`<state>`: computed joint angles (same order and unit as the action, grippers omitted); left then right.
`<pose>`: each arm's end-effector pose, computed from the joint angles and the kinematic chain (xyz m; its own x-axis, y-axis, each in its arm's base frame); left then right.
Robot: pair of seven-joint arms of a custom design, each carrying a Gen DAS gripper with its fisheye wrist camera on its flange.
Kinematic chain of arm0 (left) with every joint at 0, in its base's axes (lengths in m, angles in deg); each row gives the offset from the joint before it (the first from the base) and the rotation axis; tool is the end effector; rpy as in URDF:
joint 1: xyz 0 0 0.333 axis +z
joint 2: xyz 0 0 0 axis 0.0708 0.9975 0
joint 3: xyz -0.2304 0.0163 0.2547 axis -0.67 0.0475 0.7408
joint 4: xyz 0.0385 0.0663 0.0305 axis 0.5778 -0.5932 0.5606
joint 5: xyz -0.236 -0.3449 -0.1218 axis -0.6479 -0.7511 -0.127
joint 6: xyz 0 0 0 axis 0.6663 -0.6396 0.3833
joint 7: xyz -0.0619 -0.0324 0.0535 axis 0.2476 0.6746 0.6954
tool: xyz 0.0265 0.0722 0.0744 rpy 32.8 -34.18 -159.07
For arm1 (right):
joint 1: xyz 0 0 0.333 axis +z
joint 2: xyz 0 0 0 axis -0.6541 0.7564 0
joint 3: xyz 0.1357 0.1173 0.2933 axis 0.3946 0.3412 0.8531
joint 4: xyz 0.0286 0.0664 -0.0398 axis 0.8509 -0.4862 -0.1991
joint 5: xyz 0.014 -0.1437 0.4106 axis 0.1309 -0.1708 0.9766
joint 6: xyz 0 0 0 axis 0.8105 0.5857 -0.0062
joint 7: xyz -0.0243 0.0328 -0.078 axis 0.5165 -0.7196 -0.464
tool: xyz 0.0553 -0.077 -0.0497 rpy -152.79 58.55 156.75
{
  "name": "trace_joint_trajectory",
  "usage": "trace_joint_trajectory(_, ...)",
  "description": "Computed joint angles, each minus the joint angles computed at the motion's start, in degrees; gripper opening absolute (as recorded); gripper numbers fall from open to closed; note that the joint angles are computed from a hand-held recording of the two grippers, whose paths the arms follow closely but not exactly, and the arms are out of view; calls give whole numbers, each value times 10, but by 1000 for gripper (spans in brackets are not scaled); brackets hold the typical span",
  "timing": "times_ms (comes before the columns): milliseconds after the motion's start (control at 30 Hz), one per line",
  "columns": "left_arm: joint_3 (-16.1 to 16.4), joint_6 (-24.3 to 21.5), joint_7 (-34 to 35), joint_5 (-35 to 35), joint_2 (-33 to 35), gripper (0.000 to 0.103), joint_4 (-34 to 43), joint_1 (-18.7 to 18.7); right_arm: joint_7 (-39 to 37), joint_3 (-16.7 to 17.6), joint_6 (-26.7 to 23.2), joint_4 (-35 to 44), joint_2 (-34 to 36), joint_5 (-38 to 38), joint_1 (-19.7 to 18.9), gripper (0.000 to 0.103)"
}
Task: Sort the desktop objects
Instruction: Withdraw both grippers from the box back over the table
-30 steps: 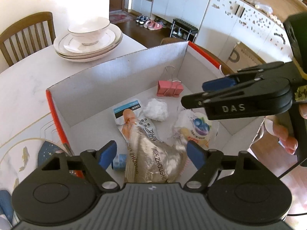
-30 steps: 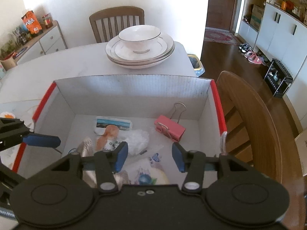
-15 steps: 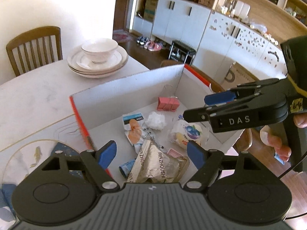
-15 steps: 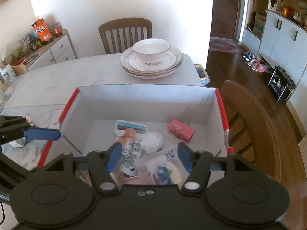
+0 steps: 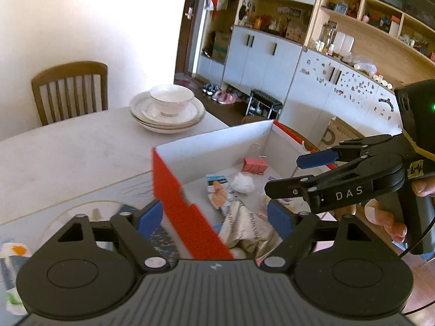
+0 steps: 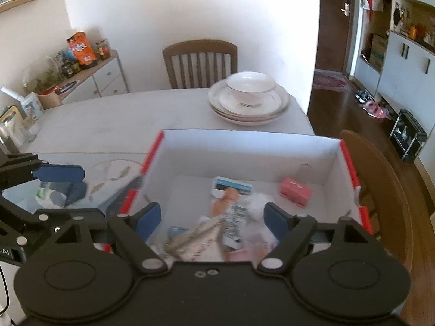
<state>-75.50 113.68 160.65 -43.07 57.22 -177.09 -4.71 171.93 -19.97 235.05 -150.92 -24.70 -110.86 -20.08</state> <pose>0.6452 -0.2871 0.4594 -0.7626 -0.6260 0.1629 -0.4984 0.4081 -0.7649 0.5861 0.2866 0.4543 -0.0564 -0.9920 -0.1131 -0.7183 0.1190 -0.6855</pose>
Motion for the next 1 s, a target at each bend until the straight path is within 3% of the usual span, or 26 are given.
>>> trace_joint_trajectory(367,32,-17,110,-117,-52,100,-58,41,-1,7,-47,101,68,7,52,92)
trace_joint_trajectory(533,56,-27,135,-138,-65,101,-77,55,11,-1,-70,159,108,1,84,98)
trace_joint_trajectory(1000,100,-45,223,-198,-84,101,-113,99,-20,-21,-142,343,238,48,153,99)
